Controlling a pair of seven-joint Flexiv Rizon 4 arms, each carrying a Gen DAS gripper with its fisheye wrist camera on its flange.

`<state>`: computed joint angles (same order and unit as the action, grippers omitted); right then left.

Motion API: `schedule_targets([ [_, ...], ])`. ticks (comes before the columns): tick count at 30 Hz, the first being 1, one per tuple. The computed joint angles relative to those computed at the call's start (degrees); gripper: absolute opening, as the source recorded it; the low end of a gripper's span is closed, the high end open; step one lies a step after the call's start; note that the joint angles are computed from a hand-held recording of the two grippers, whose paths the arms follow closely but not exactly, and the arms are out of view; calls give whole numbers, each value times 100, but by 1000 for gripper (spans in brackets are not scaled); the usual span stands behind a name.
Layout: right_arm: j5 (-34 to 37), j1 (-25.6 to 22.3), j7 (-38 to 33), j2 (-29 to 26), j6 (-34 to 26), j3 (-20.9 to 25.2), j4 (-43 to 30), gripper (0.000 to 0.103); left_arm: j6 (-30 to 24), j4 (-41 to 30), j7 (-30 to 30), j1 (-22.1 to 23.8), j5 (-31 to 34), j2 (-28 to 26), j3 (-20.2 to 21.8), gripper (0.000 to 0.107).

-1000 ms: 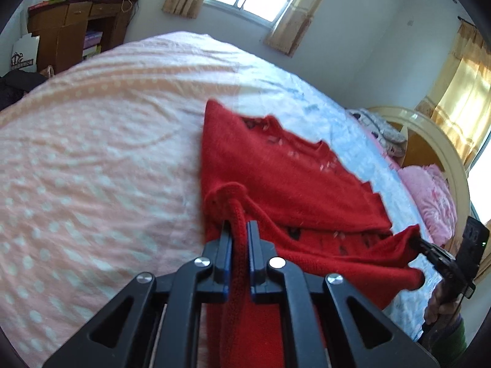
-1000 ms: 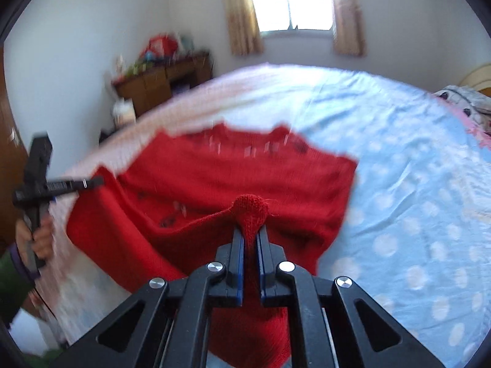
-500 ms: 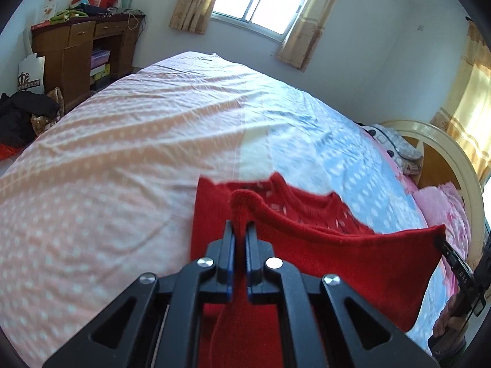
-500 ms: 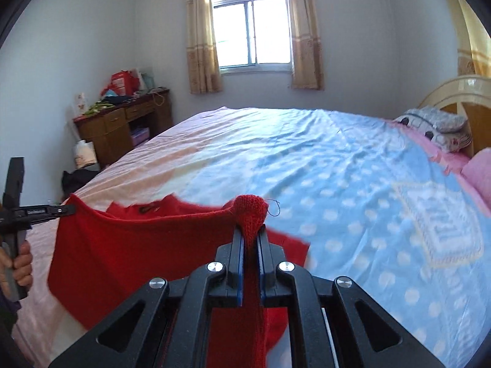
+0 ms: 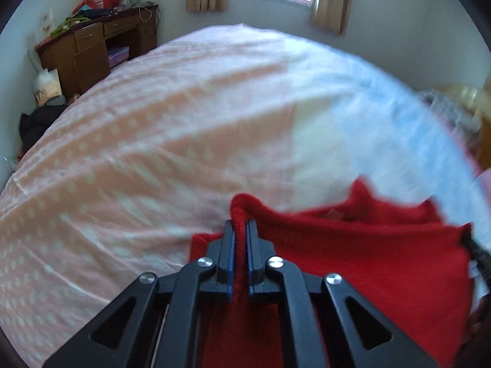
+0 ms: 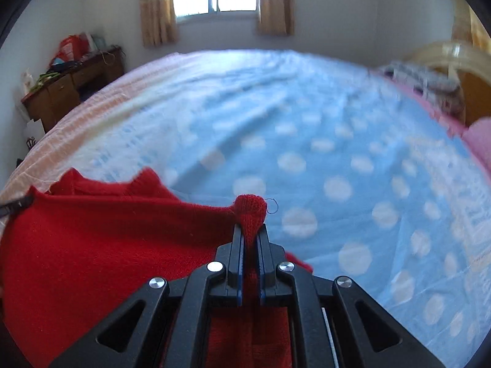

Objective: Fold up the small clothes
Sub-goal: 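Fold the hem over toward the collar and open both grippers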

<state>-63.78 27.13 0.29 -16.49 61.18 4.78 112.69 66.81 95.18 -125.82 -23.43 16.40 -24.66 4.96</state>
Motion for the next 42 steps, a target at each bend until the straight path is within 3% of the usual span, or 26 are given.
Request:
schedule_targets([
  [2, -74, -17, 203, 73, -19, -27, 64, 6, 14, -144, -228, -238, 408, 26, 224, 16],
  [4, 105, 12, 43, 49, -267, 48, 21, 7, -338, -313, -132, -266, 496, -37, 178, 20],
  [5, 262, 60, -67, 34, -500, 93, -41, 10, -510, -397, -169, -322, 602, -44, 210, 27],
  [6, 425, 113, -177, 7, -773, 127, -115, 26, -551, -404, -194, -293, 623, -40, 189, 34],
  [7, 616, 193, -300, -24, -1155, 164, -217, 36, -637, -395, -255, -258, 596, -20, 174, 50],
  [8, 776, 304, -361, -58, -1637, 185, -341, 54, -631, -347, -314, -181, 516, 1, 131, 65],
  [10, 685, 480, 55, 118, -2188, 85, -284, 55, -384, -135, -278, 86, 176, 39, -64, 73],
  [12, -193, 550, 1483, 744, -2827, 197, 233, 55, 286, 462, 109, 484, -400, 263, -393, 73],
  [14, -746, 441, 1961, 1184, -2794, 418, 629, 54, 355, 822, 37, 352, -322, 599, -219, 73],
  [19, -790, 283, 1643, 1403, -1695, 938, 970, 52, 135, 1413, -769, -96, 679, 1420, 12, 73],
  [22, -1074, 506, 1683, 1245, -1783, 1126, 973, 49, -224, 1496, -1378, -277, 1500, 1723, -87, 73],
  [24, -1006, 618, 1619, 1059, -1733, 1139, 922, 49, -472, 1540, -1517, -269, 1712, 1815, -243, 73],
  [26, -555, 727, 1397, 735, -1416, 1020, 895, 49, -452, 1692, -1400, -114, 1557, 1841, -398, 73],
  [30, -802, 677, 1732, 812, -1114, 919, 1003, 50, -346, 2019, -1553, 196, 1263, 1956, -590, 73],
  [33, -1131, 626, 2050, 875, -955, 861, 1105, 50, 302, 2627, -1906, 428, 735, 2208, -601, 73],
  [35, -1266, 563, 2180, 912, -839, 844, 1160, 50, 485, 2869, -2618, 498, 997, 2429, -631, 74],
  [36, -1297, 551, 2215, 910, -818, 849, 1159, 50, 516, 2953, -3200, 539, 1291, 2550, -678, 77],
  [38, -1340, 535, 2254, 894, -794, 854, 1153, 50, 476, 3049, -3799, 636, 1567, 2665, -847, 84],
  [42, -1383, 495, 2256, 895, -758, 845, 1154, 50, -221, 2711, -4167, 616, 2058, 2603, -1254, 84],
])
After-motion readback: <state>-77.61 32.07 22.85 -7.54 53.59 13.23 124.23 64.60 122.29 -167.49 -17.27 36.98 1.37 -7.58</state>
